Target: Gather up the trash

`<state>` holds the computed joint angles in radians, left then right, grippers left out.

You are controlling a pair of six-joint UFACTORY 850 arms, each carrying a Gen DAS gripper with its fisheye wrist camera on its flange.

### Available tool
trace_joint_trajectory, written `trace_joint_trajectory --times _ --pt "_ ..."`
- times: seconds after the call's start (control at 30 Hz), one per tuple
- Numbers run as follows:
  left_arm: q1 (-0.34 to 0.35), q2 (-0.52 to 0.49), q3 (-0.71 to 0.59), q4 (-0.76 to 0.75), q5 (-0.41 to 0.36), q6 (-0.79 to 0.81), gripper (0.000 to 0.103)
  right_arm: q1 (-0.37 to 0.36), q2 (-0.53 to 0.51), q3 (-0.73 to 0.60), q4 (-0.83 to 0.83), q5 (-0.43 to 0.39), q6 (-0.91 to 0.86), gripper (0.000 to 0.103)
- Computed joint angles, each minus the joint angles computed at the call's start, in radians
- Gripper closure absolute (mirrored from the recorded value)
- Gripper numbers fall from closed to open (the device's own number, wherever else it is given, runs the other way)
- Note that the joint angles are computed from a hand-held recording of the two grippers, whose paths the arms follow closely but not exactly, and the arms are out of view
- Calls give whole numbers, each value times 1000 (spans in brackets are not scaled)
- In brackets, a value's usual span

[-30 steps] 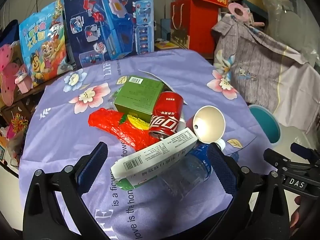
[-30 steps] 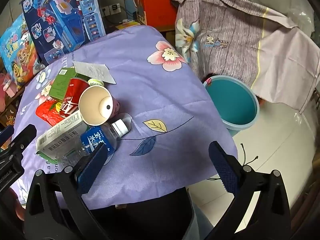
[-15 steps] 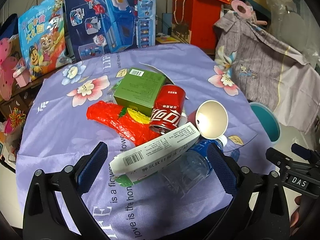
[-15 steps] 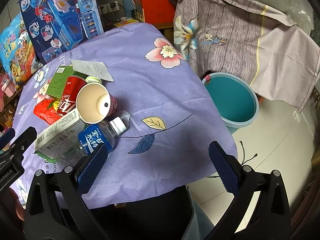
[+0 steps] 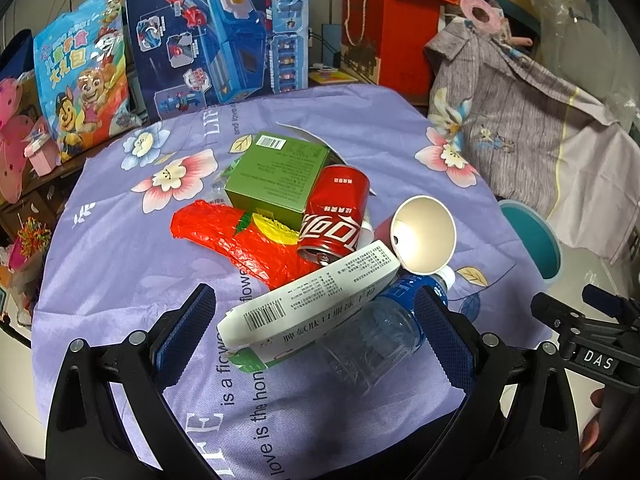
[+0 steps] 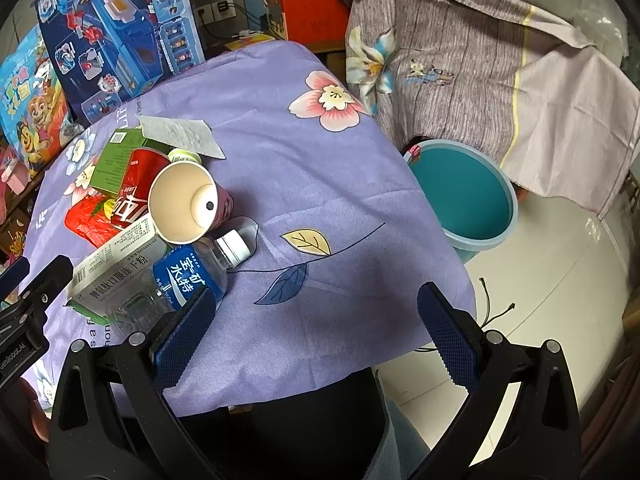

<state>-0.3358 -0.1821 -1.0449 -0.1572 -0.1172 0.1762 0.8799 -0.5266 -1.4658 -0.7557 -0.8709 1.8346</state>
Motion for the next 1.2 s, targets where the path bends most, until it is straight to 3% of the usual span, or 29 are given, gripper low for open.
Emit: trace_joint_trajectory --times 0.3,0.67,0.9,1.07,1.2 --pt "-2 -2 -2 7 -1 -6 4 0 -6 -9 7 -6 -9 6" --pt "4 -7 -10 -146 -26 161 4 -3 -8 -16 28 -7 -26 6" --pt "58 -34 -23 -425 16 561 4 -13 -7 -11 55 15 -40 6" --pt "111 -100 -88 -458 -106 705 4 -28 -22 -25 101 45 -88 6" --pt "119 -137 -110 -430 -154 766 4 -34 -44 -48 131 54 -133 6"
